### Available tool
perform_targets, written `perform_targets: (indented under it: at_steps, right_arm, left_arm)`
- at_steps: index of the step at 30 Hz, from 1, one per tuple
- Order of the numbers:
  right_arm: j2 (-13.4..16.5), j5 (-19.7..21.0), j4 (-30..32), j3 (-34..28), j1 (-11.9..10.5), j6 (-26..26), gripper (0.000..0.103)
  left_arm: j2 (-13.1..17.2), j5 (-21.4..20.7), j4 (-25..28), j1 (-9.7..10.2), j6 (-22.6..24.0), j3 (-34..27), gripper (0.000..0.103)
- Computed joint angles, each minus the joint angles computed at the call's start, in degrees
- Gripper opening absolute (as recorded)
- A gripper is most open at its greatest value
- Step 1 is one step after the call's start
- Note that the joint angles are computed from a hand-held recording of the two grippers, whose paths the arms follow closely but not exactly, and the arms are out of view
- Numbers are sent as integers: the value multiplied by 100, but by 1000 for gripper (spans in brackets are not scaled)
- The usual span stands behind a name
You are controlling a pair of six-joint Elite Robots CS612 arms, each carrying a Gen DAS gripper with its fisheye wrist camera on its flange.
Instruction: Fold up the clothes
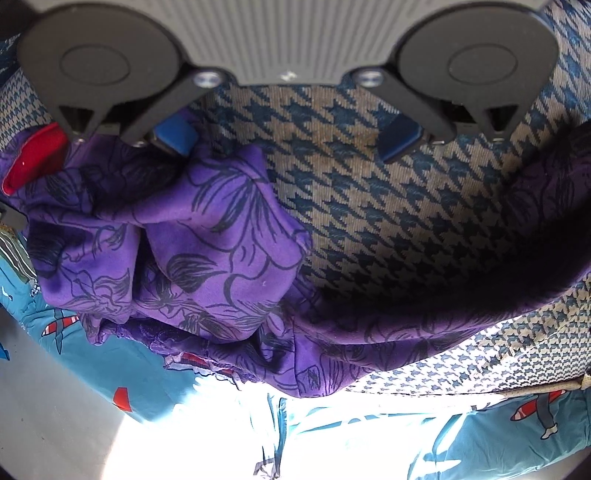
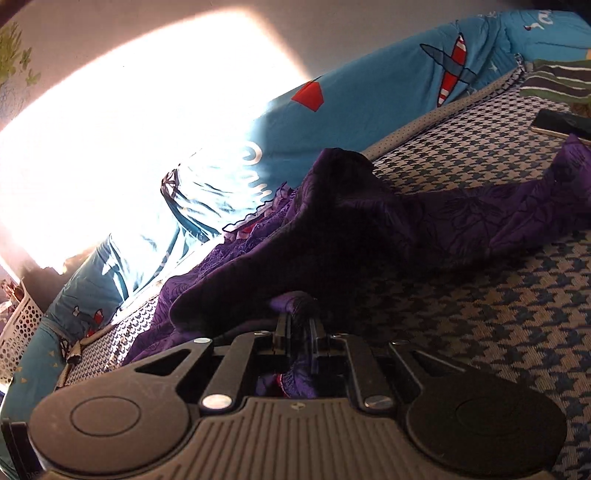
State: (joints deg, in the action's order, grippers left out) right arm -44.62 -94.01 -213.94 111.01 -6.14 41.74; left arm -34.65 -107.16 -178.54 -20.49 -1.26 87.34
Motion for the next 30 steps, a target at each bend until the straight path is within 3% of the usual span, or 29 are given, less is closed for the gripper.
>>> perform_targets:
  at_steps: [3,7,8,9,14,20,25,30]
  right_arm:
    - [-95,-420,-63,291,81,545,11]
    - [-251,-1590,580,444,322,779,9]
    - [-254,-1675,535,471,330,842,10]
    - [-257,-1707,465,508,322,890,10]
    - [-179,-1532,-34,491,353,8,19]
    - [-30,-901,-398,349,410,-796,30]
    - [98,-915,-342,87,622,-2110,53]
    - [255,-1095,-5,-210,760,-2708,54]
  left_arm:
    - [-26,-50,10,12,17,39,103]
    - [-72,-54,4,22,-7,119,103]
    - [-83,-54,-5,25,-15,144,103]
    - [-97,-54,-21,27,-14,175,103]
    - [-158,-27,-103,18,42,322,103]
    - [-191,35,-170,-10,141,414,103]
    - [-197,165,-179,-48,264,442,103]
    - [-204,318,-219,-92,421,481,103]
